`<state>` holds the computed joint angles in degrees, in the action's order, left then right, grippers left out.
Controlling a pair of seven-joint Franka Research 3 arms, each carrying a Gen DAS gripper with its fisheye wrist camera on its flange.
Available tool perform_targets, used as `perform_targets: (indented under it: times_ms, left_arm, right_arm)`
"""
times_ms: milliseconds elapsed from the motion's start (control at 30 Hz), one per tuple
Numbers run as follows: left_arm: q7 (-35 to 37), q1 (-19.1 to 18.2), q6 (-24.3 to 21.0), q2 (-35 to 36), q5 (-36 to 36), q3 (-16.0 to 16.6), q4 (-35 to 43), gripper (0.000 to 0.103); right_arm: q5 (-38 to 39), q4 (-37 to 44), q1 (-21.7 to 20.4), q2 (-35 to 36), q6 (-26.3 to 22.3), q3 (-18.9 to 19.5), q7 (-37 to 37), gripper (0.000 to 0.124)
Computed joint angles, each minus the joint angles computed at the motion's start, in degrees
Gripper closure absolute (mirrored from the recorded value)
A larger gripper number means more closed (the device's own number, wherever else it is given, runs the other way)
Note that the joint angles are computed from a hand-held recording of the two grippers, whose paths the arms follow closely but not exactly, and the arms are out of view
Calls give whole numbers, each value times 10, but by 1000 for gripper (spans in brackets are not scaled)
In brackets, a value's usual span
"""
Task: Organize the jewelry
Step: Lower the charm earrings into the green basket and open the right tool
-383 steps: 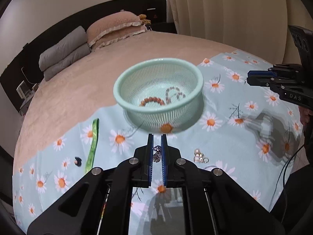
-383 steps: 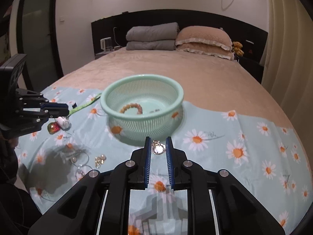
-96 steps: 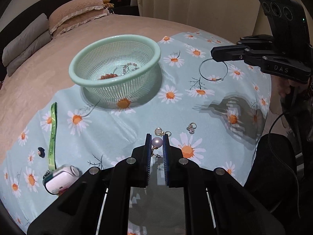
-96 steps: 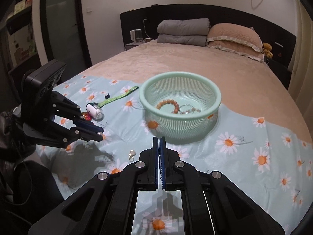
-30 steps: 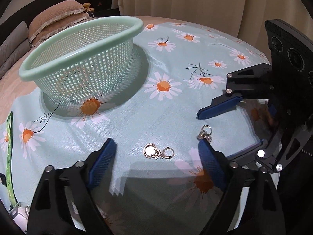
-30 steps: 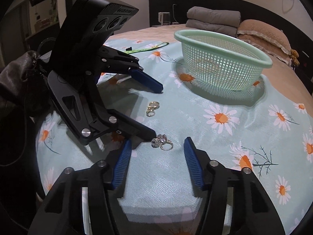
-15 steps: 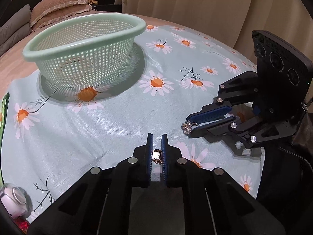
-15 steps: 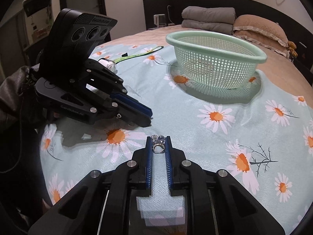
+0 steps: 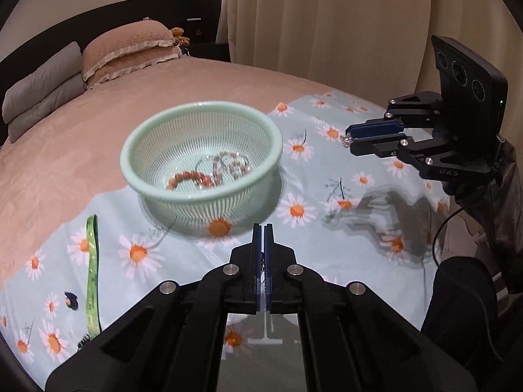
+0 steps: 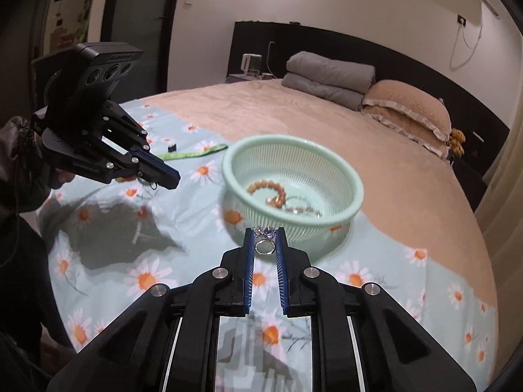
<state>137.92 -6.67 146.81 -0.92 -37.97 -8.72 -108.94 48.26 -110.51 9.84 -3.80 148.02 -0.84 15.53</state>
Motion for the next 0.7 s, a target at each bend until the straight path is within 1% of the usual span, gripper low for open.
perform_targets:
  times_ms: [67,133,233,267,300,333,367,433,467,500,533,567,600,633,700]
  left_arm:
    - [-12,4,-9,28,6,1,47,102]
    - [-45,8,-6,66,39,-5,97,102]
    - [-92,16,-2,121,90,-20,161,101]
    - [-104,18,-1,135,104,-24,175,101]
    - [-128,16,13,145,130,-24,182,97]
    - [-143,16,21,154,148,-26,187,85]
    - [-149,20,29,160,155,-31,188,66]
    - [-182,20,59,163,188,-33,179,34]
    - [-200,19,71,162,209,-32,171,27]
    - [-212,21,80,157,221,-34,162,26]
    - [-225,24,78,154,230,-37,159,23]
    - [-239,25,74,152,241,-38,158,17]
    - [-259,23,74,149,259,-35,156,15]
    - [-276,21,79,145,276,-33,151,13]
    - [-302,22,88,129,297,-32,134,12]
  right_arm:
    - [16,50,1,34,-4,1,0,112]
    - [22,99,-2,76,5,9,14,112]
    - [-18,161,-5,136,22,23,84,110]
    - [-30,175,-7,151,20,27,101,104]
    - [-37,182,-10,160,24,33,108,97]
    - [-49,180,-9,165,41,37,118,74]
    - [-60,174,-7,169,65,41,125,60]
    - [-59,167,-13,173,88,53,111,59]
    - [-68,163,-13,173,89,54,119,53]
    - [-80,162,-14,173,76,52,134,50]
    - [-81,160,-19,169,58,54,141,47]
    - [-80,156,-22,164,43,55,142,46]
    - [-84,145,-21,155,45,55,144,44]
    - [-93,131,-17,145,53,54,148,38]
    - [-105,104,-11,122,62,53,148,38]
